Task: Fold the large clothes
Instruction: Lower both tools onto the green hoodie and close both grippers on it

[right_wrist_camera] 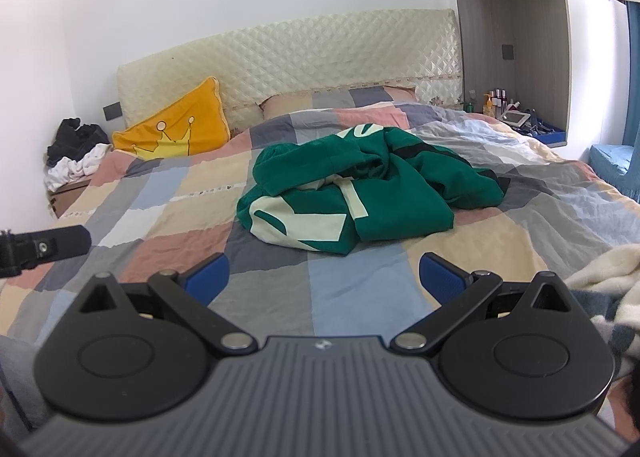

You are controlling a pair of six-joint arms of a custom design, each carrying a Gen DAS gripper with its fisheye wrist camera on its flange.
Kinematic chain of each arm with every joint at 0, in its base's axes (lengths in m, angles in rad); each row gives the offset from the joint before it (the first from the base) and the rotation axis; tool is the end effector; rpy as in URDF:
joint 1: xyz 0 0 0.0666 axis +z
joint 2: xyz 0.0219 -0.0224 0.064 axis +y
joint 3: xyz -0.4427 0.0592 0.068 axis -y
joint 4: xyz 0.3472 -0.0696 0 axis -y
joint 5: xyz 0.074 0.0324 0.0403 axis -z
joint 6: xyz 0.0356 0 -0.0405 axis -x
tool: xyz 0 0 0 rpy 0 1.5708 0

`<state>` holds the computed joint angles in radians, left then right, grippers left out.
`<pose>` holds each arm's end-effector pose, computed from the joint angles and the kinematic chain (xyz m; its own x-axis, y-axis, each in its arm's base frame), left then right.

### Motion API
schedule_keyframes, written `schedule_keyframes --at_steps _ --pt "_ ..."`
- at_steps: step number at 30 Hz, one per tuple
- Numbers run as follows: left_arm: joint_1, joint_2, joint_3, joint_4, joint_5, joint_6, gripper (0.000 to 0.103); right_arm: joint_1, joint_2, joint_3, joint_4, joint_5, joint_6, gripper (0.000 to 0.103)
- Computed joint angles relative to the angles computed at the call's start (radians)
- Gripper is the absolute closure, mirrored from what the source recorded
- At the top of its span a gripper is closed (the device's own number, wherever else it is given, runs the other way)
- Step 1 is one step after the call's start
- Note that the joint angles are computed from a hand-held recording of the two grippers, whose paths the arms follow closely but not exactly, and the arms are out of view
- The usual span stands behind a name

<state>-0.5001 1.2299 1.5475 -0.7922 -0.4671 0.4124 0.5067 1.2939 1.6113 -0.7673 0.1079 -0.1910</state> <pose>0.3250 -0.1598 0.6305 -0.3981 -0.1903 -0.8974 -0.0905 0.9816 -0.1680 0.3470 0.1878 0.6356 -0.4488 -0.0332 -0.8930 -0.3183 0.9397 0.1250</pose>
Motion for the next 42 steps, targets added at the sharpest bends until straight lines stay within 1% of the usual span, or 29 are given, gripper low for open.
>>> schedule_keyframes --at_steps 3,6,8,11,13,17,22,24,25,27,30,31,33,36,38,42 --pt "0.021 0.005 -0.011 0.026 0.029 -0.004 0.000 -0.006 0.005 -0.011 0.016 0.002 -0.002 0.000" --pt "0.050 0.014 -0.021 0.057 0.064 -0.010 0.000 -0.018 0.009 -0.043 0.082 0.001 0.012 0.000" --pt "0.074 0.031 -0.012 0.062 0.090 -0.007 0.000 -0.030 0.027 -0.044 0.112 -0.008 0.011 0.000" --pt "0.106 0.064 0.014 0.062 0.106 -0.009 0.000 -0.046 0.059 -0.042 0.153 -0.020 0.004 0.000" --pt "0.128 0.087 0.032 0.072 0.121 -0.025 0.000 -0.056 0.085 -0.025 0.165 -0.026 0.007 0.000" --pt "0.180 0.148 0.090 0.068 0.185 -0.031 0.000 -0.083 0.141 0.036 0.162 -0.056 -0.014 0.000" --pt "0.247 0.246 0.190 0.050 0.272 -0.023 0.000 -0.115 0.240 0.167 0.143 -0.078 -0.079 0.000" --pt "0.271 0.298 0.248 0.030 0.306 -0.019 0.000 -0.125 0.283 0.225 0.123 -0.084 -0.098 0.000" --pt "0.281 0.320 0.272 0.027 0.319 -0.021 0.000 -0.137 0.308 0.255 0.123 -0.122 -0.104 0.000" --pt "0.297 0.372 0.331 0.010 0.325 -0.017 0.000 -0.150 0.349 0.304 0.115 -0.150 -0.126 0.000" --pt "0.312 0.444 0.412 -0.010 0.325 -0.022 0.000 -0.168 0.425 0.397 0.067 -0.180 -0.168 0.000" --pt "0.318 0.466 0.434 -0.002 0.334 -0.019 0.000 -0.174 0.451 0.426 0.055 -0.187 -0.188 0.000" --pt "0.330 0.504 0.468 0.021 0.364 -0.007 0.000 -0.183 0.488 0.456 0.066 -0.207 -0.217 0.000" --pt "0.344 0.585 0.565 0.011 0.391 0.018 0.000 -0.199 0.547 0.508 0.064 -0.261 -0.279 0.000" --pt "0.358 0.653 0.655 -0.011 0.417 0.040 0.000 -0.209 0.581 0.541 0.059 -0.291 -0.320 0.001" --pt "0.386 0.817 0.901 -0.084 0.465 0.068 0.000 -0.228 0.640 0.579 0.076 -0.389 -0.373 0.005"
